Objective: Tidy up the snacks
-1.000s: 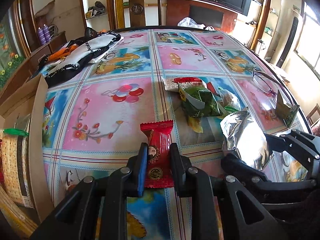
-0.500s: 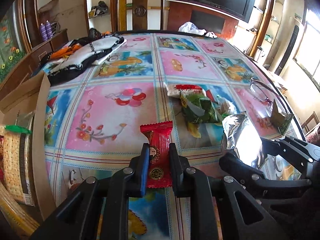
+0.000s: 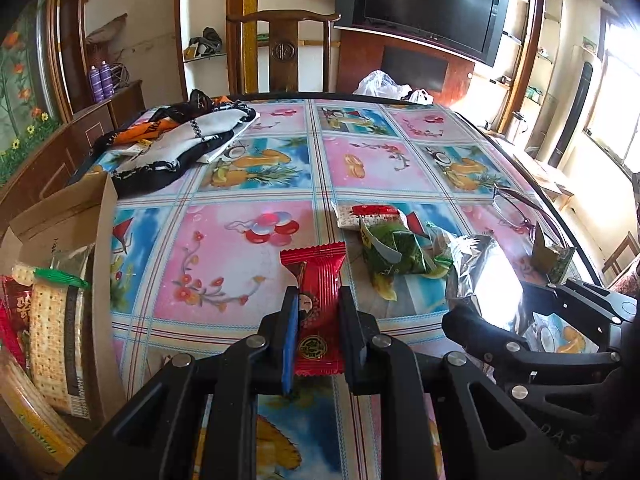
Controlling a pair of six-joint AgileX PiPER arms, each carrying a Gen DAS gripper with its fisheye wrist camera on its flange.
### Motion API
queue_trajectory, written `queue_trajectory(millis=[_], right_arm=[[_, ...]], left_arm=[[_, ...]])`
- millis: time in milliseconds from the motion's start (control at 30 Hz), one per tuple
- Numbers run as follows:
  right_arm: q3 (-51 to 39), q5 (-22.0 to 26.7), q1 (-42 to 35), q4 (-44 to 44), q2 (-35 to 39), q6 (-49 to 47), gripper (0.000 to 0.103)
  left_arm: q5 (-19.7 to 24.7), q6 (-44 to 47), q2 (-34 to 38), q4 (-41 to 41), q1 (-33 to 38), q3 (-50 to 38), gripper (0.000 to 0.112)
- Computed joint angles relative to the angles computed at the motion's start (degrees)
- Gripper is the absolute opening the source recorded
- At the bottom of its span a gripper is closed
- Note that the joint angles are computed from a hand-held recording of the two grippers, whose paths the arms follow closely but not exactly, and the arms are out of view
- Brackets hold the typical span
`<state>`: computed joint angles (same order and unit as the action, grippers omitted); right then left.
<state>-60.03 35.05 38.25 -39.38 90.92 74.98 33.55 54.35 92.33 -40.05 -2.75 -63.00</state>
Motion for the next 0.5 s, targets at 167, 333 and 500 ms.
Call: queue_trajectory(millis=[167,333,500], right_arm=[[0.3,-0.2,-0.1,-0.2,-0.2,0.5,0.063],[0.4,-0.5,0.0,-0.6,-0.3,1.0,0.063],[0.6,-0.6,0.0,-0.6,-0.4,1.1,0.063]], left_arm=[[0.6,0.3,-0.2,-0.4,0.6,-0.2,0.018],[0.8,0.5,-0.5,-0.7,0.8,-0.2,0.018],[1.4,0.7,-0.8,-1.0,1.4,-0.5,0.018]])
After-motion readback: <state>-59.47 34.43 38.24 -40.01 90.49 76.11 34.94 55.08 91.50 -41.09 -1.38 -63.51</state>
